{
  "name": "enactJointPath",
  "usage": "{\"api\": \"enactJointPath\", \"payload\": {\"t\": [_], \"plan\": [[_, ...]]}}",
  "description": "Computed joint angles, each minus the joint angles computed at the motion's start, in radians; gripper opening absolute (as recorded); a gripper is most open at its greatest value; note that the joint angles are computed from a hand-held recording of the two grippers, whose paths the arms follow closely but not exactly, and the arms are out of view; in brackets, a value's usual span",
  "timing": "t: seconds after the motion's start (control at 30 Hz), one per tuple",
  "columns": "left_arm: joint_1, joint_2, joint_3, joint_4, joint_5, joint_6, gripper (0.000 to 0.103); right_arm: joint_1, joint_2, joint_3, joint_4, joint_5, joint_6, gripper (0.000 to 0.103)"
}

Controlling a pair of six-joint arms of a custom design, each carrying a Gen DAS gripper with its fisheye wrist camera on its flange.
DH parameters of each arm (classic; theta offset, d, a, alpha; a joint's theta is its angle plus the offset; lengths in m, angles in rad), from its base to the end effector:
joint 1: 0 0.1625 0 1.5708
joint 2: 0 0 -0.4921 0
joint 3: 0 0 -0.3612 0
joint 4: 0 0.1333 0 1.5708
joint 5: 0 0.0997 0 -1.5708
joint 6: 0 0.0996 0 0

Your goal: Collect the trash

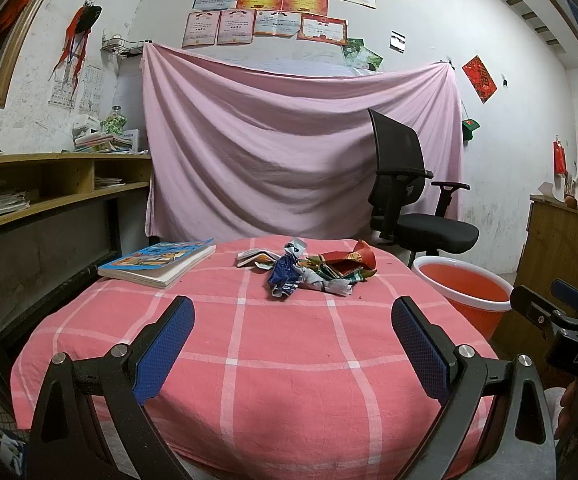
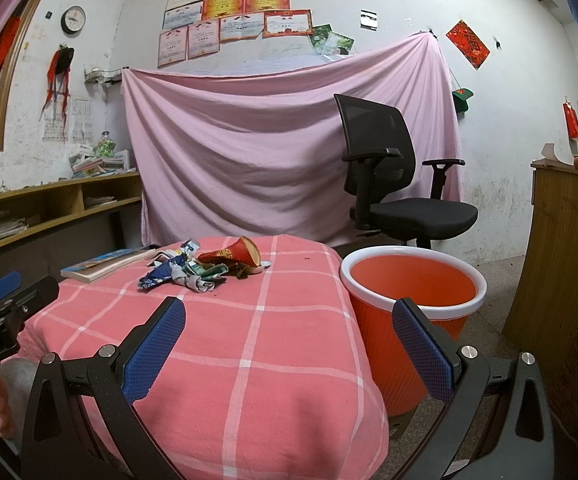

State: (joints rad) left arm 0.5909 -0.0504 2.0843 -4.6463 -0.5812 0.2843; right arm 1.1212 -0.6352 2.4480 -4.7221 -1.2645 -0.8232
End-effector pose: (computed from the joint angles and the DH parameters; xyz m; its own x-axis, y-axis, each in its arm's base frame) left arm -0.2345 -0.4181 -0.0774 -0.7511 0.1307 -0.6471 0.6563 0.2548 -0.7102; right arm -0.0376 -0.4537 0.1790 -0.7439 -0.0500 0.6664 -0.6552 0.2510 -0.7125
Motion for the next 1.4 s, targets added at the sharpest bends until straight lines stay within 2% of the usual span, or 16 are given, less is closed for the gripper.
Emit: {"api": "enactJointPath", "payload": {"t": [1.23,1.4], "plan": [[0.007,0.002,-0.004,0.006,-0.002,-0.003,0.096,0.002,0.012,-0.005,0.001,-0.006,0.0,0.103],[0.015,0.0,-0.015,0.007,-0.001,0.001,0.096,0.001,0.046,-0.014,-0.016,0.001,-0.007,0.103]]}}
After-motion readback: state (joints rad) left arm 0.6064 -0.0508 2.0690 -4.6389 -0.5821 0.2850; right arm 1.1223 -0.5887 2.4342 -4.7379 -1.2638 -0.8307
